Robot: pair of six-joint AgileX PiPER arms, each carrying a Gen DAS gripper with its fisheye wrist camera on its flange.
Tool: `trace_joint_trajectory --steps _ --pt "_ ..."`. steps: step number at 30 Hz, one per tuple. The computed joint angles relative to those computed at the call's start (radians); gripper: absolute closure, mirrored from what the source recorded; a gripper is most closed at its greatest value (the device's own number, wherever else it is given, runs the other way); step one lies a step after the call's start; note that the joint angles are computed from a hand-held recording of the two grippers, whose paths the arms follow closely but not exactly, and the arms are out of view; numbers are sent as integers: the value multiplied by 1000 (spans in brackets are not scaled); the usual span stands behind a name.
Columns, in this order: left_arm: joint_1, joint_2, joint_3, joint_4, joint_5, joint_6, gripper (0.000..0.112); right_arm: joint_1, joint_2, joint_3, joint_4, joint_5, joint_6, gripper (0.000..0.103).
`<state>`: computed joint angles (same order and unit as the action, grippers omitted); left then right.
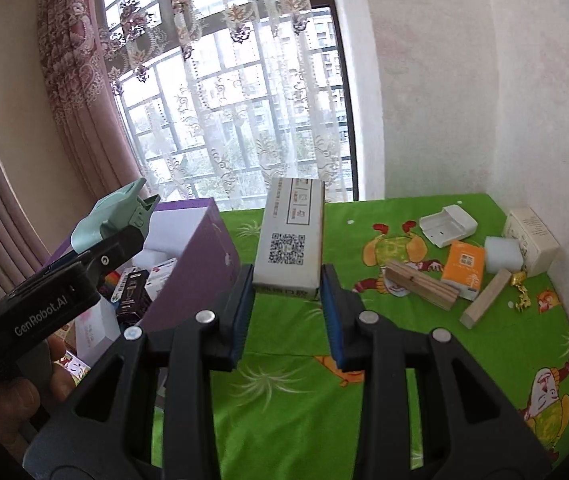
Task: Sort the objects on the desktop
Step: 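Carry the teal soap box into the purple box and open the left gripper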
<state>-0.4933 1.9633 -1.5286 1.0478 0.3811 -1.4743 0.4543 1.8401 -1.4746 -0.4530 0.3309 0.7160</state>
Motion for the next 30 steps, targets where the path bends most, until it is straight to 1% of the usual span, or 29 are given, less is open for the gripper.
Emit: trace_joint_trajectory --steps 6,9,10,11,14,16,17,19,20,22,25,30 --pt "100 -66 124 140 -4 -197 29 88 135 -191 103 67 -133 67" --pt "134 -85 158 191 -1 -259 28 119 187 -266 137 98 -181 67" --pt "149 -97 186 229 -12 -304 28 128 202 -289 150 110 -199 67" --pt "160 -100 195 238 -16 -320 28 134 221 -316 168 123 -219 67" --pt "179 -93 191 197 -15 -298 28 148 272 -388 218 152 -278 67" --pt "192 -85 182 158 -17 -266 28 146 293 -412 285 159 -347 66" --pt "199 -82 177 147 -16 -257 27 143 295 -412 304 158 -363 65" --pt "198 -81 172 141 -14 -255 26 141 292 -395 291 145 -342 47" --pt "199 -89 181 150 -17 -262 26 139 287 -383 277 141 -328 46" --pt "192 -104 202 179 -15 -289 25 129 271 -360 297 130 -345 46" --pt "183 -92 176 141 -14 -242 25 123 241 -311 266 101 -308 46" --pt "130 -85 149 122 12 -200 25 96 192 -228 263 47 -272 46"
